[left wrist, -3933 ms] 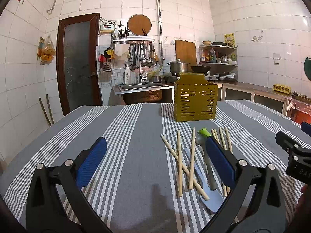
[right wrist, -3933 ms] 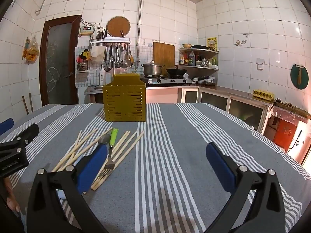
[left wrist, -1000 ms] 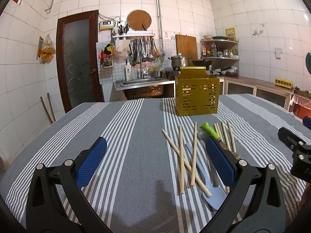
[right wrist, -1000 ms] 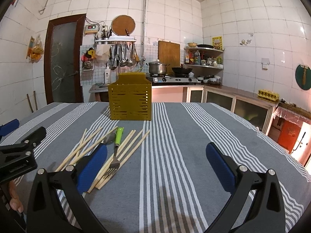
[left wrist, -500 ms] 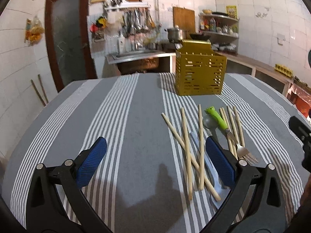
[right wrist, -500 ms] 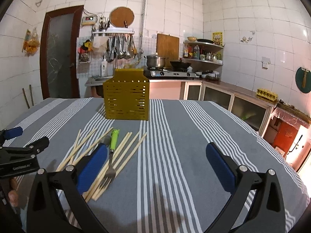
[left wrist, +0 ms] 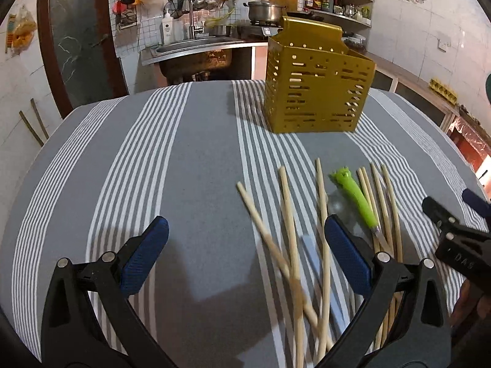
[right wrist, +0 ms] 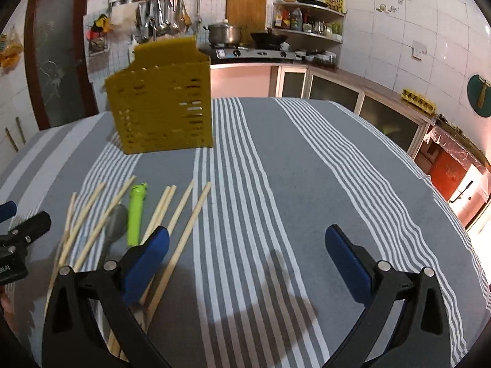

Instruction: Organize utensils

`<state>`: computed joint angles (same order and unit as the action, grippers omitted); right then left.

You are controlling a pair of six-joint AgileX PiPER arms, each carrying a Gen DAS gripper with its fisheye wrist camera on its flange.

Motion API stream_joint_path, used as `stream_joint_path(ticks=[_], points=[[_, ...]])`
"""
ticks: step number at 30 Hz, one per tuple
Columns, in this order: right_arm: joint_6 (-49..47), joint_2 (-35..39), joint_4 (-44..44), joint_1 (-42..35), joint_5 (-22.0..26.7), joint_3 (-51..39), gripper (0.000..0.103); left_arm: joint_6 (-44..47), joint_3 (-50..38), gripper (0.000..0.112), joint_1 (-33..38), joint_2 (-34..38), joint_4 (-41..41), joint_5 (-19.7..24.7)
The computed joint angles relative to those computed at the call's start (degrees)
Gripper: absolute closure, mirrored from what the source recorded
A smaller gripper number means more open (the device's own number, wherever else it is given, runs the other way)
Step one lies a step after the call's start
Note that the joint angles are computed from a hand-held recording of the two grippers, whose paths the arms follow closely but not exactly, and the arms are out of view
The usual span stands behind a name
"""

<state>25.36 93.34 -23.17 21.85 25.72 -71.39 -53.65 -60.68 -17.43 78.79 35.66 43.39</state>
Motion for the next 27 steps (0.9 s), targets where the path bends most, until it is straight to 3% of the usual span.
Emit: stream_joint_path(ticks=[8, 13, 17, 19, 24, 27], points=[[-1.0, 7.5, 3.3, 0.4, 6.7, -8.3, 0.004, 7.0, -3.2, 0.014, 3.0, 5.0, -4.3, -2.5], [-1.5, 9.9, 4.9, 0.2, 9.1, -11.6, 0.005, 14.1, -4.3, 0.027, 6.6, 7.3, -13.6, -4.4], [-2.4, 11.8, 6.2, 0.8, 11.4, -13.7, 0.005, 13.8, -4.9, 0.029, 6.6, 8.6, -13.0, -4.5], [-2.7, 12.3, 6.4, 1.1, 12.3, -14.5, 0.006, 14.5, -5.3, 0.035, 6.3, 9.4, -13.3, -4.3], [-3.6, 12.7, 8.5, 1.0, 13.4, -15.6, 0.023, 16.3, -5.9, 0.041, 6.8, 10.8, -15.5, -4.3], [-4.4, 12.3, 10.4, 1.1, 13.3, -15.3, 0.037, 16.7, -5.9, 0.046, 7.0, 10.8, -15.7, -4.2]])
